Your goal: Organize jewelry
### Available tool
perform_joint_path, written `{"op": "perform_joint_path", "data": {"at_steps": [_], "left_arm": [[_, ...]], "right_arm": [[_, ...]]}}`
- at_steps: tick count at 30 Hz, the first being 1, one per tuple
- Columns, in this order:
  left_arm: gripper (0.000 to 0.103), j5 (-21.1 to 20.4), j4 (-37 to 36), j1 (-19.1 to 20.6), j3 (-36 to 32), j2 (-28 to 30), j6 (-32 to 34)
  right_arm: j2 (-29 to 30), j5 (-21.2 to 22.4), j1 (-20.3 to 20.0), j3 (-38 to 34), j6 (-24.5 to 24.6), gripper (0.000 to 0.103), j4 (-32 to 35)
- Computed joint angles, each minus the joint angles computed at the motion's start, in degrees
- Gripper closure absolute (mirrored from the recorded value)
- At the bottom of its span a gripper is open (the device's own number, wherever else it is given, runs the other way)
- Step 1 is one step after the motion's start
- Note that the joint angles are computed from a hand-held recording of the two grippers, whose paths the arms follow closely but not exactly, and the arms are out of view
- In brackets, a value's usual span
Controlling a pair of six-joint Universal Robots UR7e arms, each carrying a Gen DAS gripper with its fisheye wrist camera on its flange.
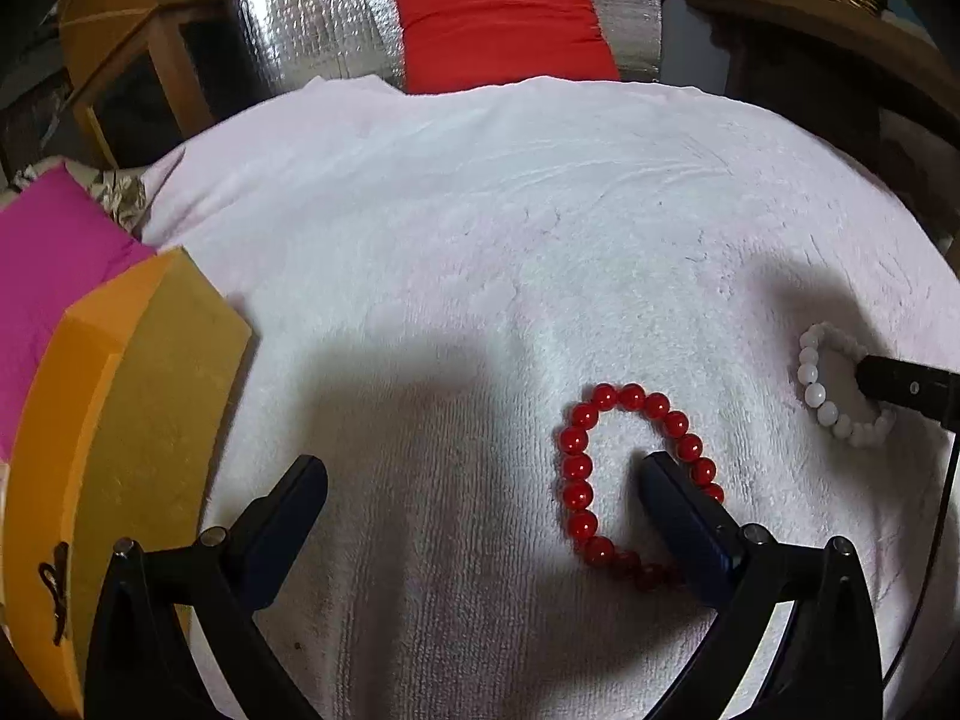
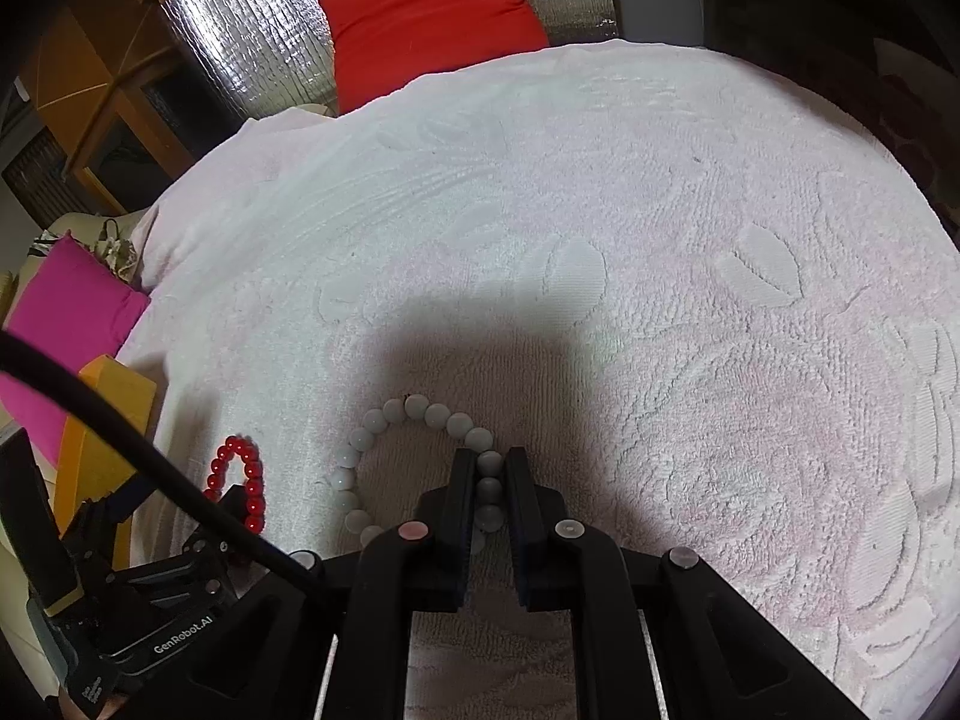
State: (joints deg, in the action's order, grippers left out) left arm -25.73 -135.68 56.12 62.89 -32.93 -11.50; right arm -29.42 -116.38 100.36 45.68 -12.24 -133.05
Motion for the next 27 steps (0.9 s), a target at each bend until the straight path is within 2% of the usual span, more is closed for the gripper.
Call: {"op": "perform_joint_path", "data": {"at_steps": [6, 11, 16, 20, 23, 27], "left_arm": [[0.0, 1.6, -1.72, -0.46, -0.13, 0.78, 2.99], [0.0, 1.57, -1.82, -0.54, 0.21, 0.58, 2.7], [0.0, 1.3, -1.26, -0.59, 0.4, 0.32, 2.19], [0.0, -0.17, 0.27, -0.47, 0.57, -0.55, 1.62], [0.0, -1.99, 1.45, -0.43, 0.82, -1.45, 0.85], [0.0, -5.48, -2.09, -0.67, 2.22, -2.77, 3.21]], "right_arm": [[0.31, -0.71, 0.21, -0.05, -1.72, 0.09, -0.67], [0.85, -1.96, 0.64, -0.3, -3.42, 0.091, -1.58], [1.06, -1.67, 1.02, -0.3, -2.65, 0.091, -1.77], [1.76, -0.56, 1.46, -1.08, -3.25, 0.092, -1.49], [2.25, -1.57, 1.7, -1.42, -3.73, 0.092, -2.33], [2.48, -1.96, 1.15, -2.33, -2.14, 0.092, -1.17]]}}
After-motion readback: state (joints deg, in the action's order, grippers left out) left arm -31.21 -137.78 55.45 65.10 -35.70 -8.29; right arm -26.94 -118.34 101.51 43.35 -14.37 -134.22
